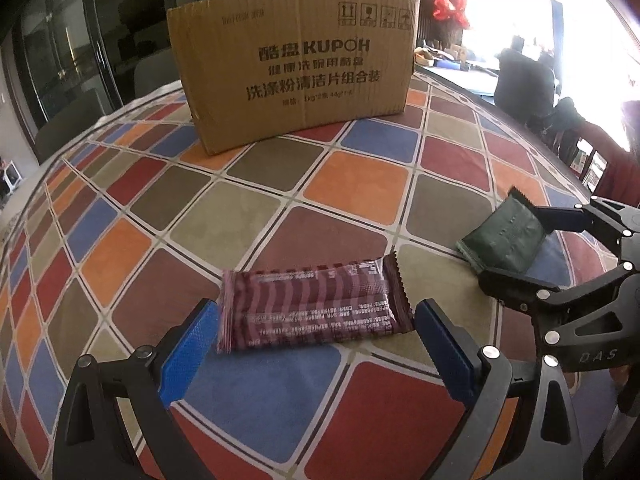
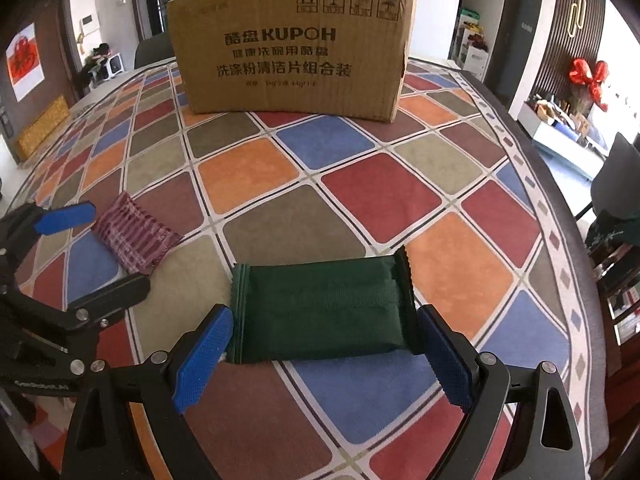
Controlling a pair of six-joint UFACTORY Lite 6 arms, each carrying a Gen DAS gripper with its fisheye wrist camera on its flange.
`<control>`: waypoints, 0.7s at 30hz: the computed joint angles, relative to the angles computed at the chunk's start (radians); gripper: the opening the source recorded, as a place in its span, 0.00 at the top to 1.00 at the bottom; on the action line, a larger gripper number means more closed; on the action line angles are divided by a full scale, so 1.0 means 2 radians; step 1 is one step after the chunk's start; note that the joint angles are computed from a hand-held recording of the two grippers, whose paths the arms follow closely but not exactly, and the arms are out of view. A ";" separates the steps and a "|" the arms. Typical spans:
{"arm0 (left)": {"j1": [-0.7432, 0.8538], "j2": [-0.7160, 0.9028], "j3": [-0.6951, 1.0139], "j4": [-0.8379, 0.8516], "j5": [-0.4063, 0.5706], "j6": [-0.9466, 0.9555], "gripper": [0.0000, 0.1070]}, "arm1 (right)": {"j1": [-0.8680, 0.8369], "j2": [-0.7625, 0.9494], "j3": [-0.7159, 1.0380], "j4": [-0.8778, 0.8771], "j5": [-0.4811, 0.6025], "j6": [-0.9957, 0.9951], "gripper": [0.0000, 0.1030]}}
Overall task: Organize snacks
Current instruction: 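Grasp the green bag with the right tool while the left tool grasps the pink wafer bar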
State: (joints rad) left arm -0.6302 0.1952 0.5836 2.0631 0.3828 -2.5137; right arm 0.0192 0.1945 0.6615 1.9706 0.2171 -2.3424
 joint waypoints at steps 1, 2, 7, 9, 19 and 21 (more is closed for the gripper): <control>0.003 -0.001 0.001 0.006 -0.003 -0.006 0.07 | 0.001 0.003 0.003 -0.005 0.000 0.006 0.10; 0.006 -0.001 0.001 0.012 -0.005 -0.014 0.07 | 0.002 0.004 0.005 -0.007 -0.001 0.011 0.10; 0.027 0.004 0.003 0.059 -0.025 -0.065 0.04 | 0.007 0.010 0.010 0.008 -0.003 0.003 0.09; 0.033 0.003 0.001 0.081 -0.030 -0.089 0.04 | 0.010 0.013 0.014 0.016 -0.006 0.001 0.09; 0.037 0.005 -0.003 0.125 -0.022 -0.140 0.11 | 0.012 0.018 0.013 0.096 -0.003 -0.066 0.07; 0.033 0.001 -0.007 0.110 -0.012 -0.131 0.23 | 0.015 0.017 0.011 0.119 -0.003 -0.085 0.07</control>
